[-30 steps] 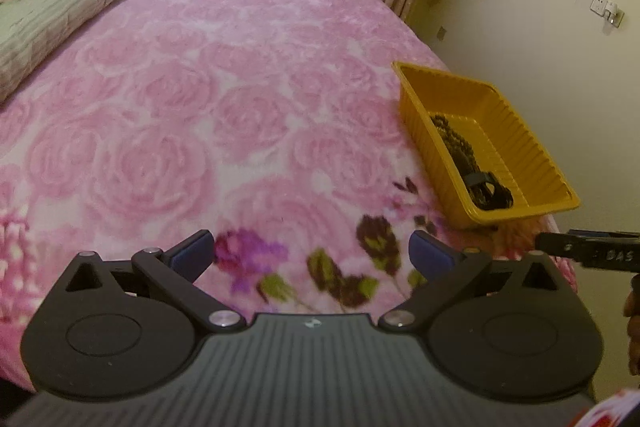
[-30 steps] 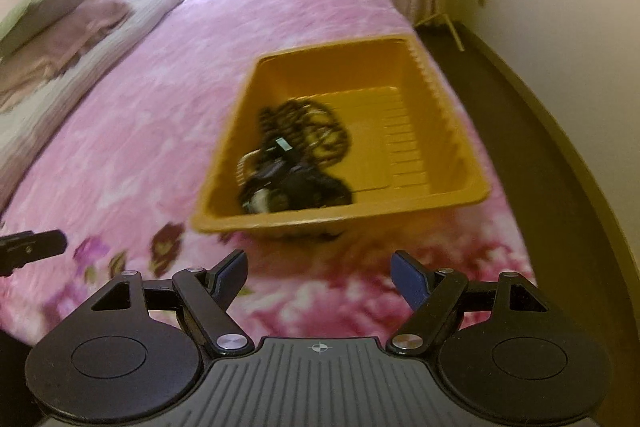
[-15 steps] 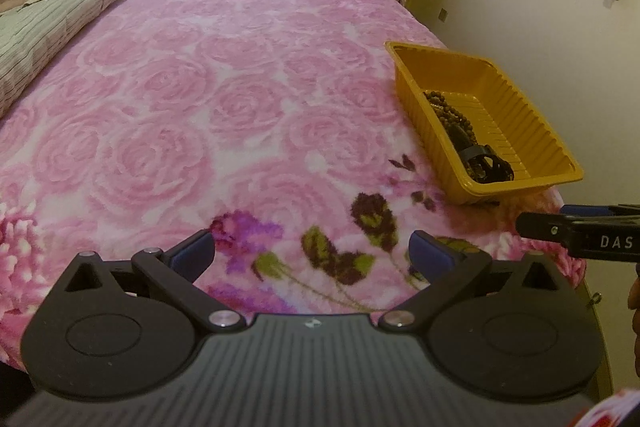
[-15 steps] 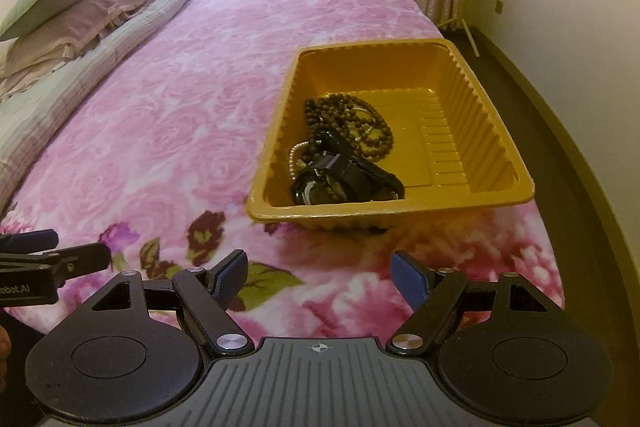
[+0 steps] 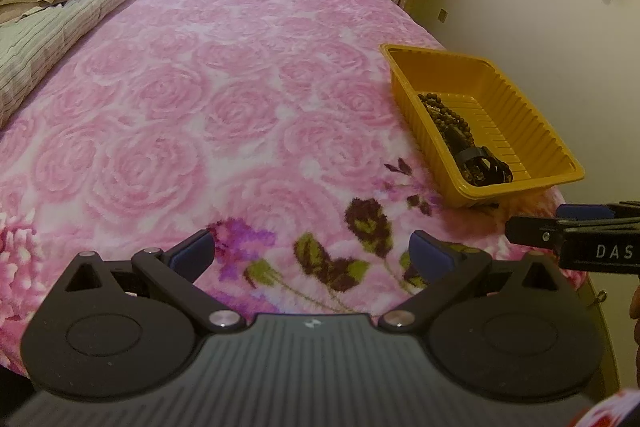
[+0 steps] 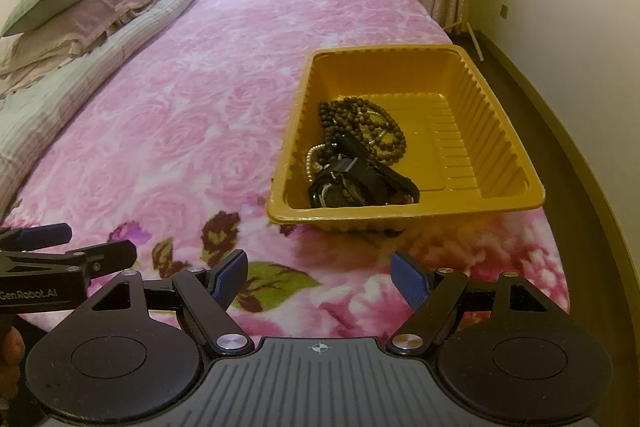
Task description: Organize jewelry
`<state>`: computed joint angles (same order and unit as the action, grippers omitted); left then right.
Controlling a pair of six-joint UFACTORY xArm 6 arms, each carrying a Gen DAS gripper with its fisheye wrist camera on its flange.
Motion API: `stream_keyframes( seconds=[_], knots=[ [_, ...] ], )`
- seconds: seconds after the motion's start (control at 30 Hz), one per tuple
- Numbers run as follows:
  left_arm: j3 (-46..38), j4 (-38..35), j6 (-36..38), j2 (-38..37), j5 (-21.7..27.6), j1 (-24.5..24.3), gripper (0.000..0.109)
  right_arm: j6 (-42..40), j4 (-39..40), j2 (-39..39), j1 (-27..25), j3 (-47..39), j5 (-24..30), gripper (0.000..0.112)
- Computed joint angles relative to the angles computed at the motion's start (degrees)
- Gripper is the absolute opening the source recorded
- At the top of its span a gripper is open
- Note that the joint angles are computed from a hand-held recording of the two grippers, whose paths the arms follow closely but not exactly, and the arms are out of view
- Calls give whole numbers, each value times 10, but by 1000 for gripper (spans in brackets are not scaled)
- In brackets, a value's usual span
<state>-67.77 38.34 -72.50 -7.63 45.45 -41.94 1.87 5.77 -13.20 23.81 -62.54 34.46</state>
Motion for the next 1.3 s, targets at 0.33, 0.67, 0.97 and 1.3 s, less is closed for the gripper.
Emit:
stream_keyframes(
  seconds=[0.33,0.67,0.97,1.3],
  knots=[
    [-6,-3,2,5,-4,0,103,0,-3,0,1,-1,-2,78],
    [-6,-2,2,6,-7,1,103,-3,-4,3,2,-5,0,78],
    [-5,1,6,5,-10,3,103,-2,-5,4,2,-6,0,78],
    [-4,1,6,5,-10,2,103,-3,-4,4,2,-3,-1,78]
  ],
)
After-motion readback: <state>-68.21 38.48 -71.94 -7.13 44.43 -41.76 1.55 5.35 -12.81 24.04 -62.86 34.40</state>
